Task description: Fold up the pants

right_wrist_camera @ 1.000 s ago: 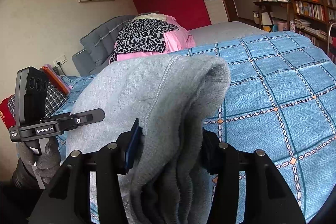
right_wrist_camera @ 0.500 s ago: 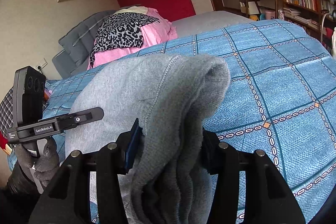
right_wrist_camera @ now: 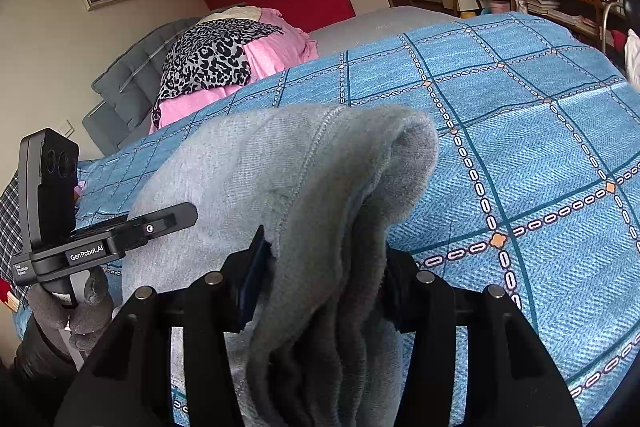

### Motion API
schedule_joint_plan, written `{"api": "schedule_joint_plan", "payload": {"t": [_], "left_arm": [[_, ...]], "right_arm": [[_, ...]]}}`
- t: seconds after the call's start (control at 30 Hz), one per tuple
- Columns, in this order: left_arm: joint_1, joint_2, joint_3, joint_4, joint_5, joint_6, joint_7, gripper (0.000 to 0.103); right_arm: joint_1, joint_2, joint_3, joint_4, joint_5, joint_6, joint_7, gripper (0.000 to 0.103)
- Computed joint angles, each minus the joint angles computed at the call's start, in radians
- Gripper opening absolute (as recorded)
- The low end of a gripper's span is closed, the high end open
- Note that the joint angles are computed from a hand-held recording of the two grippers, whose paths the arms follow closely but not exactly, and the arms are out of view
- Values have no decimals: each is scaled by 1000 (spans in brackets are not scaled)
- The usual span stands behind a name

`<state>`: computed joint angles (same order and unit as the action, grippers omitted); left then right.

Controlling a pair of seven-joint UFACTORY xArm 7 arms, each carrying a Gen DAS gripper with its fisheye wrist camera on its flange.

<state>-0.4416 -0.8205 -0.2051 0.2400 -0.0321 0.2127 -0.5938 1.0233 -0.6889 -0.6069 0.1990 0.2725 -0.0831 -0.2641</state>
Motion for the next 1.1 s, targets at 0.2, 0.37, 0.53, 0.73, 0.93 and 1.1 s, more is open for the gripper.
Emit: {"api": "schedule_joint_plan", "payload": {"t": [0.2,0.37,0.53,0.73,0.93,1.1], "left_arm": [[50,35,-63,3,37,-28,-34,38],[83,43,-103,-8,77,-46,-65,38],[129,48,-162,-11,129,-52,-109,41],[161,55,-194,-13,179,-61,-145,43],[179,54,-213,-15,214,-58,-167,44],[199,59,-229,-14,240,-53,-184,47]], "right_arm": [[40,18,-49,1,-5,-23,-2,51],[52,31,-63,1,-17,-32,13,51],[51,49,-61,3,-29,-39,32,52],[60,61,-73,8,-41,-39,49,52],[58,75,-72,15,-41,-33,57,53],[51,109,-61,28,-36,-23,72,57]]}}
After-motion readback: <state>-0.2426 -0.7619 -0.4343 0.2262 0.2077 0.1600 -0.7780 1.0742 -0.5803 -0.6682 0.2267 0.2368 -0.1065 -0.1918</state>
